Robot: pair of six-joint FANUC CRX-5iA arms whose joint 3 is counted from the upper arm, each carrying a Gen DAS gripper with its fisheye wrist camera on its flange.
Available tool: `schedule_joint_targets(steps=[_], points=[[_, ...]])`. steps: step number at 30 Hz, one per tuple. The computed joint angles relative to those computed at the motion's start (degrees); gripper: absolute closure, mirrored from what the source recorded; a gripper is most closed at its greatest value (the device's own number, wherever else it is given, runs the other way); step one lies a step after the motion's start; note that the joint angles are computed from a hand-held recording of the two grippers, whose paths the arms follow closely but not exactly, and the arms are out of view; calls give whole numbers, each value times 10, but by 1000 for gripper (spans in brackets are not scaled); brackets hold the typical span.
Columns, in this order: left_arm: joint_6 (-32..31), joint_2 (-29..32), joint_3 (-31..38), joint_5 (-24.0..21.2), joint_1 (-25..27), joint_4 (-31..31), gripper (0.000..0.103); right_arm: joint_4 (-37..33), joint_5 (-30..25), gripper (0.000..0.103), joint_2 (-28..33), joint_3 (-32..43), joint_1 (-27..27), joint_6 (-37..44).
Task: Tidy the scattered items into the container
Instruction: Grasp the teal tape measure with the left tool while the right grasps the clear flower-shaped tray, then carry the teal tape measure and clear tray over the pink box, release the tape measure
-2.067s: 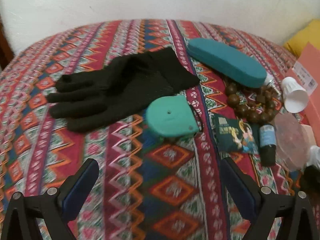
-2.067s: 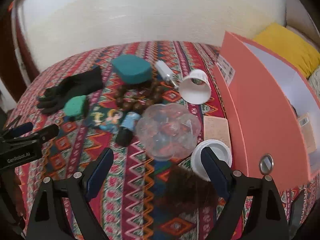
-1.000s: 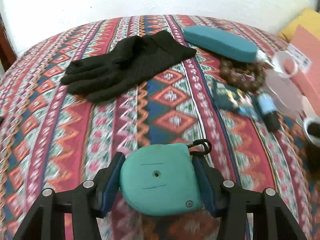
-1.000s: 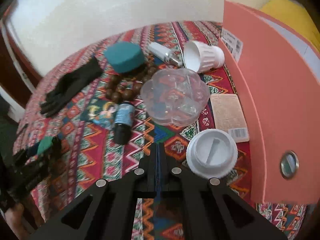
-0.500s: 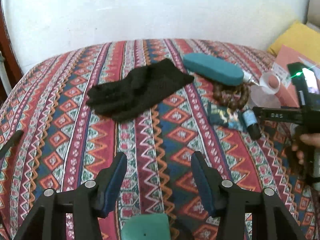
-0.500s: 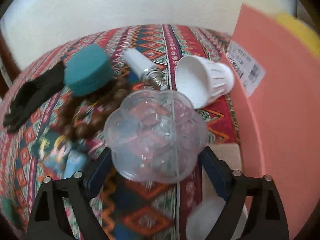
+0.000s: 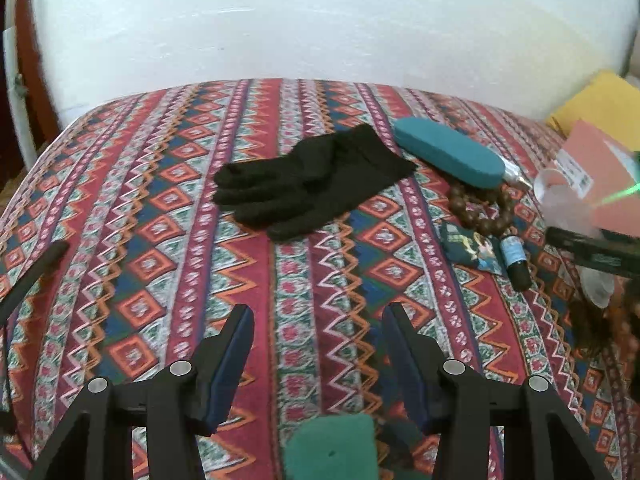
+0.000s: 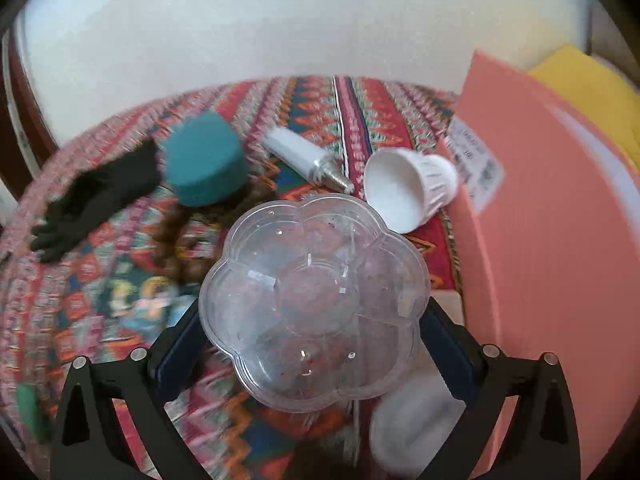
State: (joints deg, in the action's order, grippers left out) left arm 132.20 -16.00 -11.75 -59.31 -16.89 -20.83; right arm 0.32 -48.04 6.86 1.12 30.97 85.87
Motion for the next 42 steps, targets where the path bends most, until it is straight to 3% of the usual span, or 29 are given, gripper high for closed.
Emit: schedule_joint_targets(steps=[3, 6, 11, 14, 15, 18, 21, 23, 24, 25, 27, 30, 42], points=[[-2, 3, -6, -16, -10, 10, 45, -14, -1, 2, -55, -28, 11, 2], [0, 30, -4, -32, -40, 6, 36, -31, -5, 2, -108, -60, 20, 3], [29, 86, 8, -69, -65, -14, 36, -88, -40, 1, -174, -97, 22, 31], [42, 82, -14, -47, -52, -6, 31, -104, -52, 2, -193, -107, 28, 53], [50, 82, -11, -55, -54, -9, 27, -109, -54, 2, -195, -106, 28, 62], [101, 85, -11, -81, -70, -41, 0, -116, -55, 1, -199, -107, 30, 70], [140, 79, -21, -76, -82, -60, 0, -130, -64, 1, -198, -101, 25, 82], [124, 80, -19, -68, -80, -58, 4, -129, -64, 1, -200, -103, 27, 86], [119, 72, -25, -54, -73, -51, 19, -129, -63, 1, -203, -104, 29, 87], [115, 69, -25, -51, -75, -51, 47, -131, -63, 1, -205, -105, 29, 88], [104, 70, -15, -60, -91, -55, 46, -132, -63, 2, -209, -106, 31, 89], [73, 61, -25, -32, -83, -14, 46, -132, -65, 1, -220, -108, 32, 94], [86, 45, 45, -68, -172, -63, 45, -110, -80, 1, -283, -138, 39, 98]])
